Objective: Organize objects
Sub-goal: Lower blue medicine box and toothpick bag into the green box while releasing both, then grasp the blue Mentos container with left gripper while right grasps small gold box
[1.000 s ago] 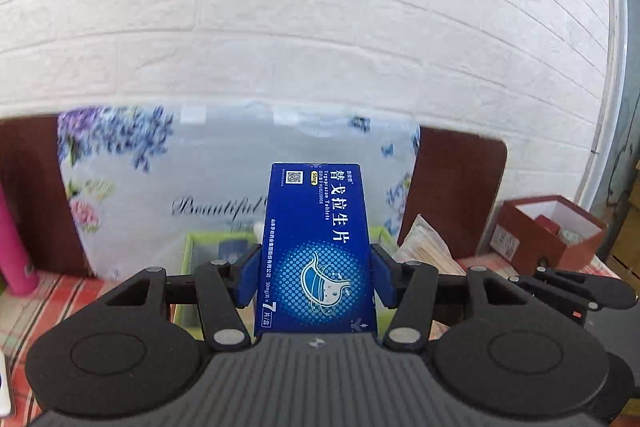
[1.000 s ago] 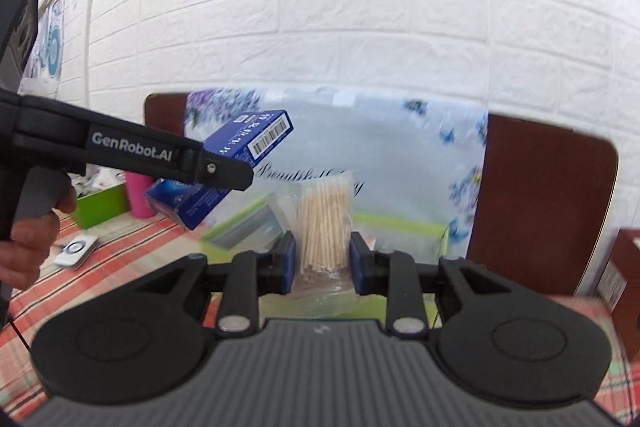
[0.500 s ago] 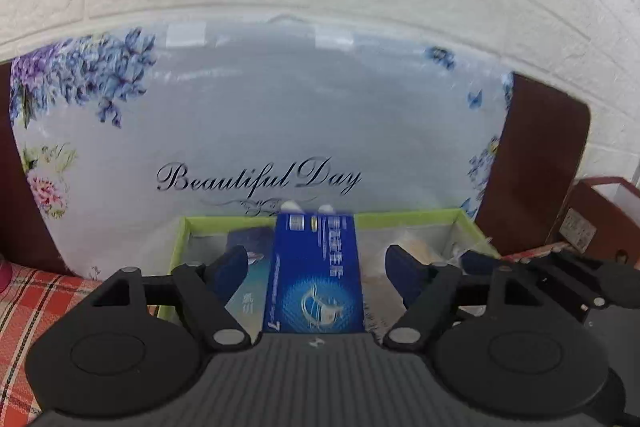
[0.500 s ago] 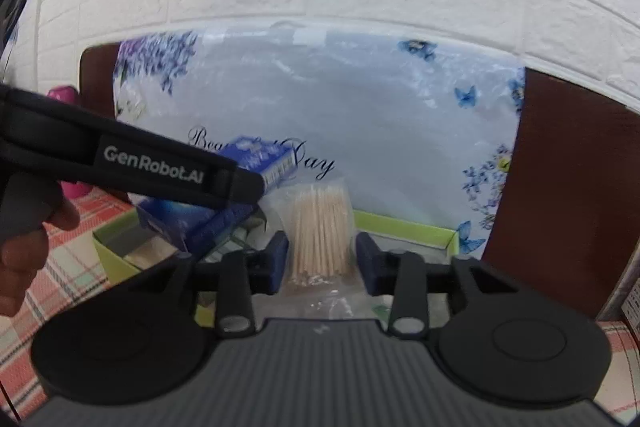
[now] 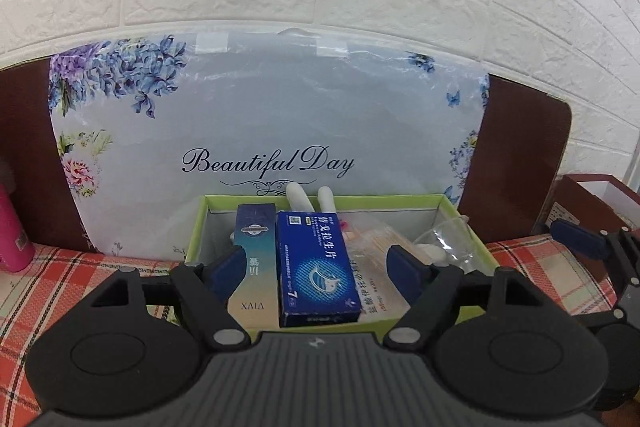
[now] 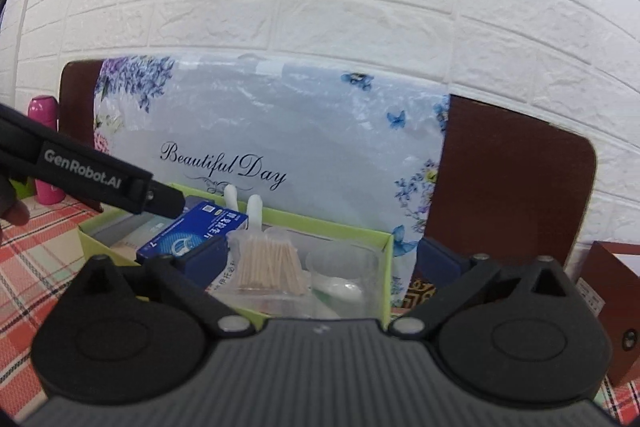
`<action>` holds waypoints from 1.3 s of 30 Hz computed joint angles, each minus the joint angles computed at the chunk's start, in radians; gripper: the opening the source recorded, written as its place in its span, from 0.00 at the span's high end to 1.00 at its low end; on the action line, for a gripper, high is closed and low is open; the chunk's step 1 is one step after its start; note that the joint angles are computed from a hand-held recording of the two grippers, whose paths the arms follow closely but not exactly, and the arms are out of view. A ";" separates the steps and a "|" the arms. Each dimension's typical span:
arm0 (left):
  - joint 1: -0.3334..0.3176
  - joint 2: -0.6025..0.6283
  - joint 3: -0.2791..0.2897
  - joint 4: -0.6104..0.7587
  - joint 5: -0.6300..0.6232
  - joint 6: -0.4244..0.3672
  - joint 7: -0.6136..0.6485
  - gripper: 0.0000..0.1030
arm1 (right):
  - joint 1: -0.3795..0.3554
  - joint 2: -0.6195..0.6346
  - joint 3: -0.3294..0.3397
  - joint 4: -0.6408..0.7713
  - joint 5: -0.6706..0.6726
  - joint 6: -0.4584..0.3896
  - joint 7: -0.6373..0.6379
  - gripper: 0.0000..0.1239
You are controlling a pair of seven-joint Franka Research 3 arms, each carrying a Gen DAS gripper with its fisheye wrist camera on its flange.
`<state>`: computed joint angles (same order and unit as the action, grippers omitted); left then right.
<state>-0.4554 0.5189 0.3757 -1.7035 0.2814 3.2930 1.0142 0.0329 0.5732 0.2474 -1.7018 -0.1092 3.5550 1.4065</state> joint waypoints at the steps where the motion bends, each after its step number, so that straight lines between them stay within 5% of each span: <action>1: -0.015 -0.020 0.007 -0.028 0.004 0.002 0.002 0.22 | -0.009 -0.026 0.001 -0.041 0.012 0.011 0.014 0.17; 5: -0.057 -0.075 0.009 -0.117 0.013 0.007 0.009 0.22 | -0.036 -0.130 -0.016 -0.210 0.034 0.035 0.077 0.17; 14: 0.028 -0.013 -0.163 -0.020 0.064 -0.132 -0.008 0.22 | -0.032 -0.299 -0.094 -0.499 0.035 0.036 0.171 0.17; 19: 0.079 0.076 -0.246 0.123 0.101 -0.261 -0.017 0.22 | -0.069 -0.327 -0.086 -0.539 -0.044 0.011 0.252 0.17; 21: 0.102 0.096 -0.269 0.142 0.127 -0.259 -0.016 0.25 | -0.063 -0.325 -0.092 -0.534 -0.059 0.006 0.257 0.17; 22: 0.109 0.096 -0.271 0.139 0.157 -0.257 -0.037 0.38 | -0.060 -0.321 -0.093 -0.528 -0.066 -0.002 0.258 0.17; 26: 0.220 0.034 -0.387 0.053 0.153 -0.246 0.033 0.41 | -0.042 -0.267 -0.083 -0.446 -0.079 -0.066 0.233 0.17; 32: 0.159 -0.090 -0.254 -0.137 0.286 -0.196 -0.109 0.42 | -0.101 -0.138 0.040 -0.267 -0.051 -0.192 0.168 0.28; 34: 0.189 -0.117 -0.272 -0.183 0.293 -0.181 -0.127 0.42 | -0.065 -0.102 0.020 -0.206 -0.017 -0.225 0.141 0.29; 36: 0.214 -0.130 -0.289 -0.208 0.289 -0.173 -0.140 0.42 | 0.031 -0.072 -0.071 -0.143 0.035 -0.268 0.129 0.32; 38: 0.223 -0.133 -0.295 -0.219 0.293 -0.170 -0.148 0.42 | 0.071 -0.048 -0.111 -0.095 0.075 -0.317 0.123 0.45; 39: 0.227 -0.132 -0.299 -0.220 0.294 -0.171 -0.150 0.42 | 0.049 -0.045 -0.086 -0.085 0.089 -0.350 0.109 0.61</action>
